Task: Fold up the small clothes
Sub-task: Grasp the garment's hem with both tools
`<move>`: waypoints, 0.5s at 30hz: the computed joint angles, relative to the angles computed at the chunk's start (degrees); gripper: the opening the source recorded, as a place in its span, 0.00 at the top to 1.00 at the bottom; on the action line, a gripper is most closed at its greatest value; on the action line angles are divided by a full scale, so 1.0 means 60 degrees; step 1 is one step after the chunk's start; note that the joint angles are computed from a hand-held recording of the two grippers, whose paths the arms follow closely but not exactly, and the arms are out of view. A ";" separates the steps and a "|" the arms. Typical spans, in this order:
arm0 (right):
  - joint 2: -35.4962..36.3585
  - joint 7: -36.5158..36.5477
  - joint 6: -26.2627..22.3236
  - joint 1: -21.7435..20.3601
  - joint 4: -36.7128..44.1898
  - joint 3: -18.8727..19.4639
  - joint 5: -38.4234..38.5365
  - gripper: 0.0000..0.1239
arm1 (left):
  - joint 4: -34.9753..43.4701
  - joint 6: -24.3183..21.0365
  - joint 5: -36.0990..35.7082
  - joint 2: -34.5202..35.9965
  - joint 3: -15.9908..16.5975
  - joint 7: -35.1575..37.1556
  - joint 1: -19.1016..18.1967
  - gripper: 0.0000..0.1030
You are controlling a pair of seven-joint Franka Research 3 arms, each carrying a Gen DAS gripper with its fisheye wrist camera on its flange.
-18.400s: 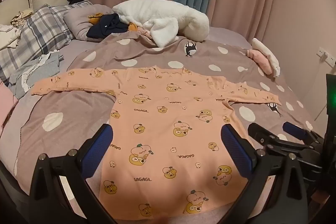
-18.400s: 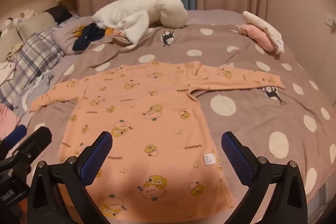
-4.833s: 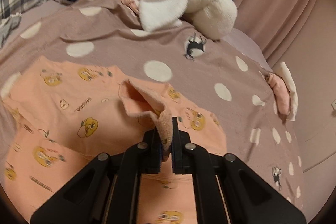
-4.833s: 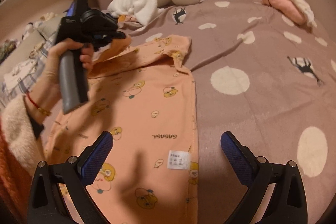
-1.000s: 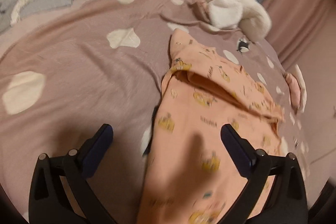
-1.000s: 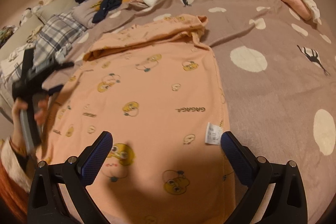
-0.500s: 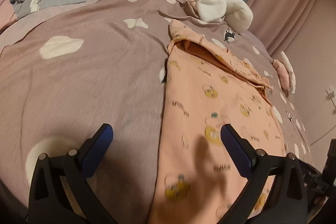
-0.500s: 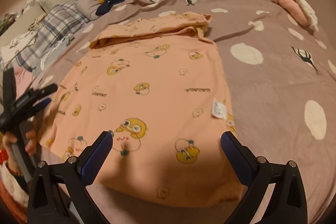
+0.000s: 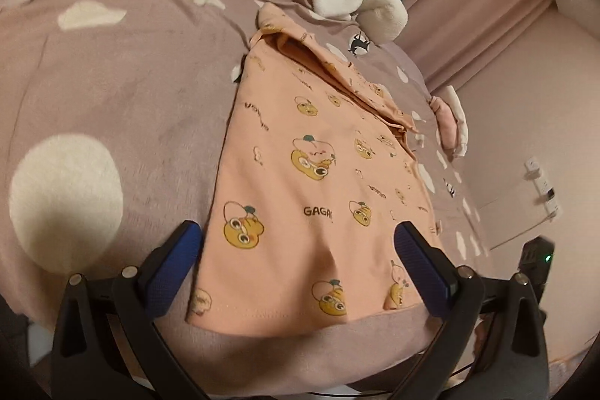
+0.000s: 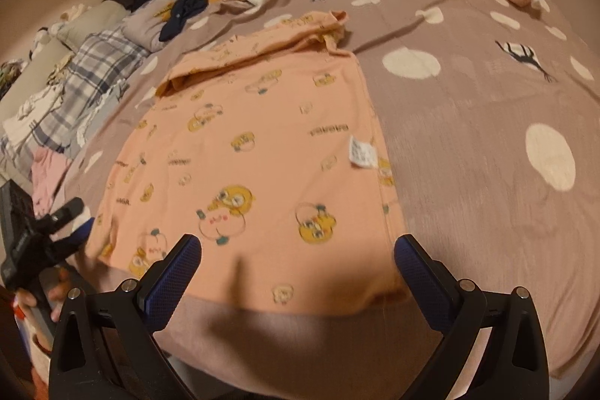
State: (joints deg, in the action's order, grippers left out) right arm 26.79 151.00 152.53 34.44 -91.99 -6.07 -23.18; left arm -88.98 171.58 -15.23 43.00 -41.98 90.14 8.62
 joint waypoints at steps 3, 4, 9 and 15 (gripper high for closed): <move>-0.0232 0.0366 0.0328 -0.0009 -0.0449 -0.0026 0.0072 0.18 | -0.0175 -0.0247 -0.0280 0.0156 -0.0832 0.0340 0.0677 0.01; -0.0339 0.0493 0.0541 -0.0039 -0.0667 -0.0020 0.0131 0.18 | -0.0182 -0.0520 -0.0400 0.0172 -0.1025 0.0462 0.0852 0.01; -0.0615 0.1171 0.0743 -0.0032 -0.1164 -0.0147 0.0163 0.18 | -0.0651 -0.0842 -0.1669 0.0570 -0.2500 0.1724 0.2076 0.01; -0.0691 0.1211 0.0980 -0.0131 -0.1374 -0.0082 0.0146 0.18 | -0.0531 -0.1292 -0.2322 0.0533 -0.2455 0.2424 0.1943 0.01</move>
State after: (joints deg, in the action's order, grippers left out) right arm 22.65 158.26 158.41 33.66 -100.23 -6.56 -22.31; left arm -92.16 163.82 -29.17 46.20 -56.71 104.68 20.28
